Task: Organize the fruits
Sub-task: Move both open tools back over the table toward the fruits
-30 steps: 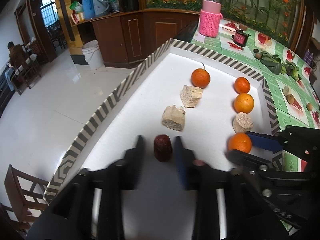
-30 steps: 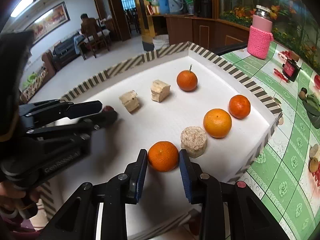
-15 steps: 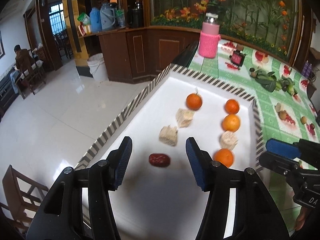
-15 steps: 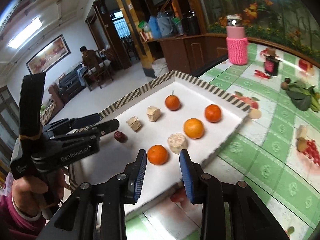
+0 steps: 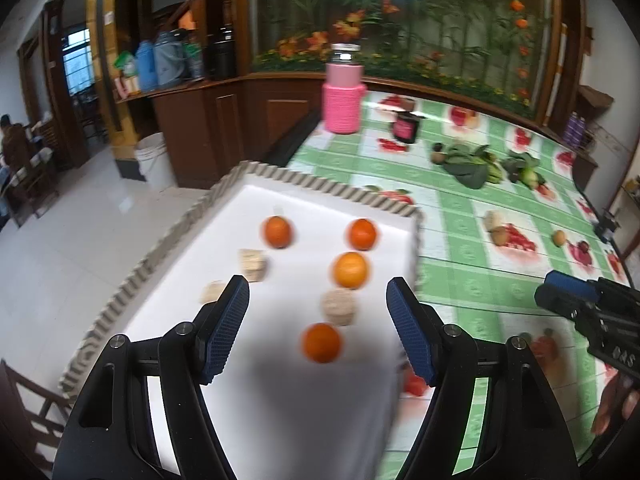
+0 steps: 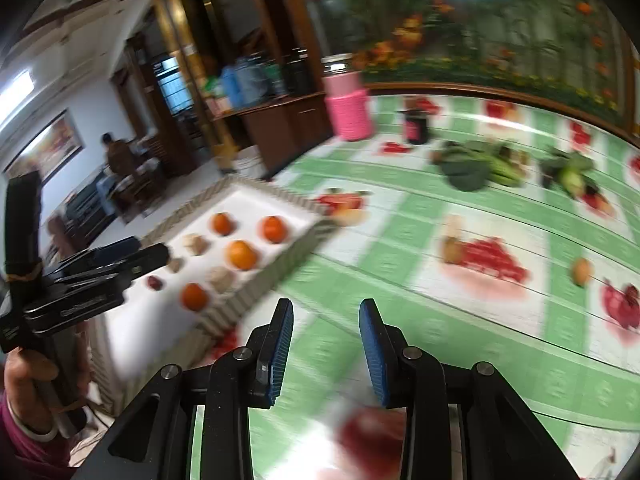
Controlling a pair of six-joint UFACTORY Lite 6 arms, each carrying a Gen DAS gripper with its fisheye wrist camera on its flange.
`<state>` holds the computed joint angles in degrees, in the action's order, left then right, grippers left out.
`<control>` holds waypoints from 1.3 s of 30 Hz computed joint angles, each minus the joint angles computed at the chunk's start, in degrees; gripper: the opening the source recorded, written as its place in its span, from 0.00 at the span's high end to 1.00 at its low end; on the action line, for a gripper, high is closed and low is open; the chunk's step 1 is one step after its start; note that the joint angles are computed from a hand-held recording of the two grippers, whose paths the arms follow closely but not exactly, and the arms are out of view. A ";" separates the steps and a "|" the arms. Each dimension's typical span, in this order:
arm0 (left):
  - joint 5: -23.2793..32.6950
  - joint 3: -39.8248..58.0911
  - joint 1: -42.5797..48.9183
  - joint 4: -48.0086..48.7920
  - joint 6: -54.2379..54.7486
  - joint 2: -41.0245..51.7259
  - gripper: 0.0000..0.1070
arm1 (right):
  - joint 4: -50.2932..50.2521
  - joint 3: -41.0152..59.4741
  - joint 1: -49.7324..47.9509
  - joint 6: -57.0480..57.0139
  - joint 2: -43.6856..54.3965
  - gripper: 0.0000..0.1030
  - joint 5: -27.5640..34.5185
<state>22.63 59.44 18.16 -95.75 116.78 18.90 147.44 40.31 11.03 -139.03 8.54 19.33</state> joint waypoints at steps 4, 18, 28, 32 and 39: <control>0.48 -0.71 -4.25 2.56 -4.18 -0.44 0.33 | -1.79 -3.82 -7.71 -1.20 -2.46 0.68 -0.44; -5.01 7.52 -21.48 11.62 -20.40 7.20 0.33 | -18.94 -1.78 -25.30 6.58 4.11 0.68 3.18; -4.93 23.86 -29.50 28.92 -43.79 20.93 0.33 | -29.28 0.60 -32.62 13.24 4.86 0.68 5.77; -4.79 30.92 -31.76 33.52 -49.82 26.34 0.33 | -31.47 3.64 -33.06 14.59 6.64 0.68 5.19; -4.18 43.96 -33.63 47.36 -65.43 36.05 0.33 | -33.84 7.35 -34.79 15.57 10.67 0.68 7.57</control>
